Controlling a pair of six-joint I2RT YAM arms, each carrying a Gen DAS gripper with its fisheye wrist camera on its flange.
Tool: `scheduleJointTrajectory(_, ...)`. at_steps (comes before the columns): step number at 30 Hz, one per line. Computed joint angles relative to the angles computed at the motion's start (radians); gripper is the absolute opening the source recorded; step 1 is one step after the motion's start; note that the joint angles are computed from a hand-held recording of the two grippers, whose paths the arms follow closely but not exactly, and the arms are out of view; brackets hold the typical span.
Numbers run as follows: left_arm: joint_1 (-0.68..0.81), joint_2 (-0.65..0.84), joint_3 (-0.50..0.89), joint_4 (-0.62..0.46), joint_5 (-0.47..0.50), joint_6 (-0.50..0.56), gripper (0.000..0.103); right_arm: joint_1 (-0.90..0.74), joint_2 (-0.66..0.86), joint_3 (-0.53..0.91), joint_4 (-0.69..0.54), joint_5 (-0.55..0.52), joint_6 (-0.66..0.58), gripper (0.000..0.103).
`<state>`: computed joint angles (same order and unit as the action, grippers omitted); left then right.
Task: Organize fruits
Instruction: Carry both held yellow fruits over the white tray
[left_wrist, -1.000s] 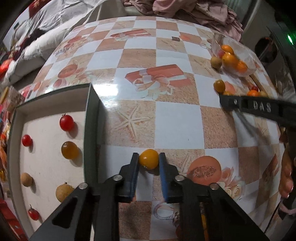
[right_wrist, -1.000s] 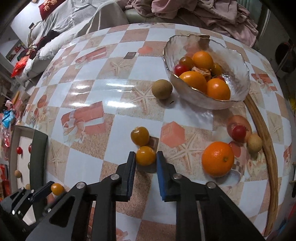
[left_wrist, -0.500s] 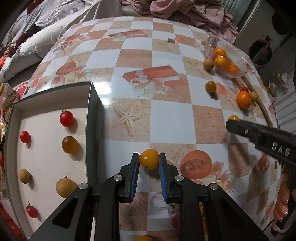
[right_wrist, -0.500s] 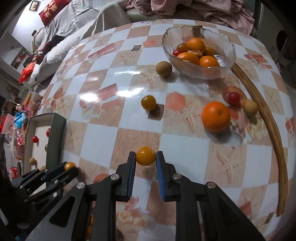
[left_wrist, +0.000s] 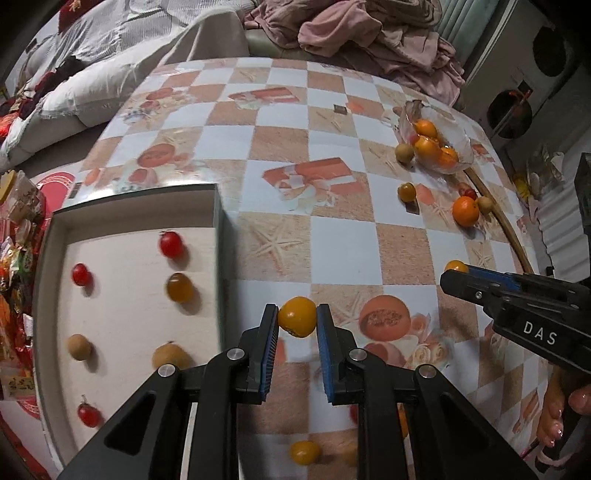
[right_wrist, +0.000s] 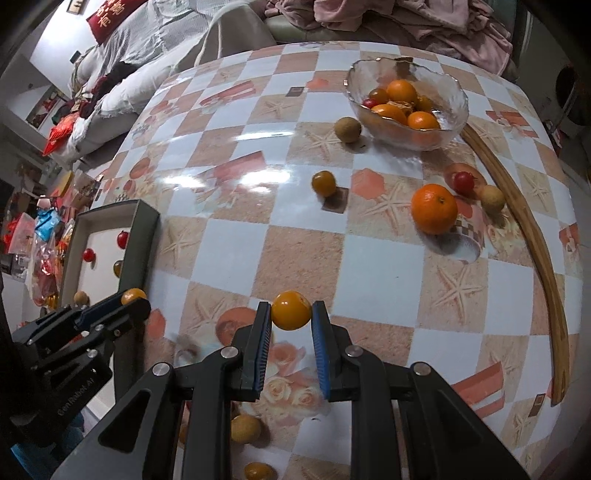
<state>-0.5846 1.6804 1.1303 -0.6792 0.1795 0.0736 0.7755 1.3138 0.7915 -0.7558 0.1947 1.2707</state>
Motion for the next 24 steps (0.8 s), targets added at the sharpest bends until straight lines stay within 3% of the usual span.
scheduleJointTrajectory(14, 0.241, -0.105, -0.042, -0.048, 0.031, 0.127, 0.022, 0.046, 0.223, 0.243, 0.017, -0.005, -0.067, 0.024)
scheduleJointTrajectory(24, 0.396, -0.072, -0.081, -0.029, 0.018, 0.199, 0.022, 0.062, 0.436, 0.474, 0.041, -0.049, -0.150, 0.024)
